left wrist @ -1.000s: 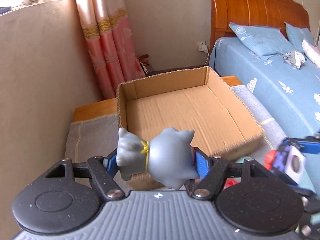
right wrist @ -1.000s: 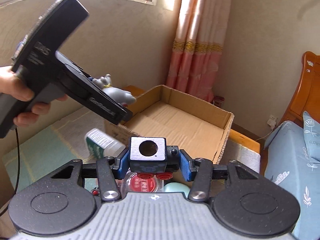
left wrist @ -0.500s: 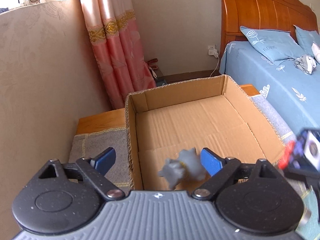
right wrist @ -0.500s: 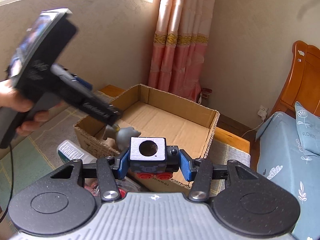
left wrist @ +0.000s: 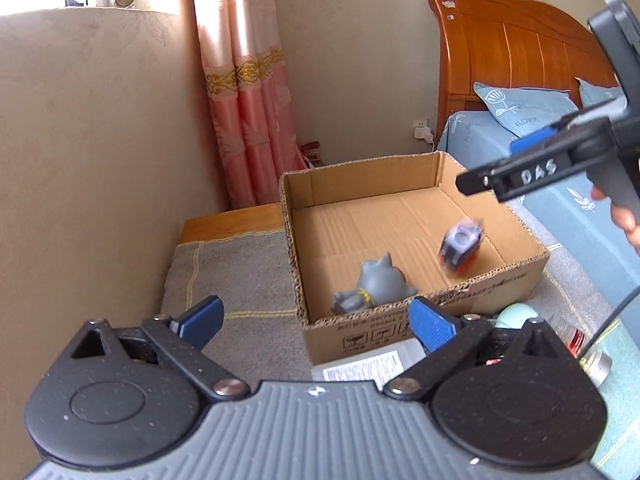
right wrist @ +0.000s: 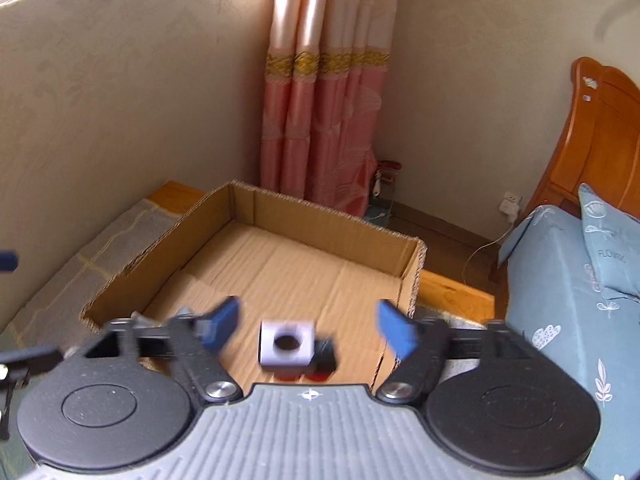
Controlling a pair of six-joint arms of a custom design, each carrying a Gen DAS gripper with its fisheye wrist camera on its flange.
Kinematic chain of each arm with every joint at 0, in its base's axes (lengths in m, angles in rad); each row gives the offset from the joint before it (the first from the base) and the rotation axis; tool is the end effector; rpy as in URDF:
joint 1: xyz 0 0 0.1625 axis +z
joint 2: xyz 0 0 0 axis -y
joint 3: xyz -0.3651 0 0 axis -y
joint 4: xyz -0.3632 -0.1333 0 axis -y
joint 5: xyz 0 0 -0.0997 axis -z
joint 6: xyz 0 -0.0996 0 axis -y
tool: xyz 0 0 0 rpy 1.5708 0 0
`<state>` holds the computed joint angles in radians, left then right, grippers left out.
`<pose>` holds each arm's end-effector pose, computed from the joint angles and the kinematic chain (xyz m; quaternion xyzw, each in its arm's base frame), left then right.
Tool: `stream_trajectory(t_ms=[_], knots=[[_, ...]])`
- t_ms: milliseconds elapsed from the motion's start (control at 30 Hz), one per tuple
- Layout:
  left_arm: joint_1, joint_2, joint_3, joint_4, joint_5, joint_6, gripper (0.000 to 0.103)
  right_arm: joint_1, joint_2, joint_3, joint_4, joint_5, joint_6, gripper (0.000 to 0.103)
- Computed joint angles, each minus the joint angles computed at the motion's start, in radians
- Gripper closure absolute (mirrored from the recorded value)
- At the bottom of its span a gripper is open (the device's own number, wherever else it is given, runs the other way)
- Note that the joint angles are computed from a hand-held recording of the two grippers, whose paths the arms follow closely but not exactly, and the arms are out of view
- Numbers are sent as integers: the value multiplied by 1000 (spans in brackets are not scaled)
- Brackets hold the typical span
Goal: Organize rigid objects
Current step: 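Open both tools over the box and withdraw them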
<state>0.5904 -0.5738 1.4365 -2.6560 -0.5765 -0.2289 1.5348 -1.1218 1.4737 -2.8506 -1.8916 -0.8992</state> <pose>-0.4210 -0.5431 0.0538 0.2713 0.8320 -0.3497 0.3345 0.0790 -0.6381 0.3894 0.3044 -0.8318 0.3299 0.3266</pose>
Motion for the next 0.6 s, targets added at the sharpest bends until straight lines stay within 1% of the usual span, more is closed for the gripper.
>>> stream_trajectory(t_ms=[67,167,233,367,500,600], knots=[[-1,-19,28,-5,-16,-17,4,0,-22,17,12,21,13,1],[-1,-40,54,2,-49,-45,4,8,-48,54,-6,9,14,0],[-5,-47,69,11,-49,-61,4,10,-65,79,-11,0,20,0],[-25,-64,114,45,-20,-111,4,17,-90,128,-31,-51,45,0],[-37,-84,159,60,-11,-159,4,15,-127,197,-41,-102,100,0],[-48,-94,192,62,5,-191,4,13,-143,247,-52,-162,136,0]])
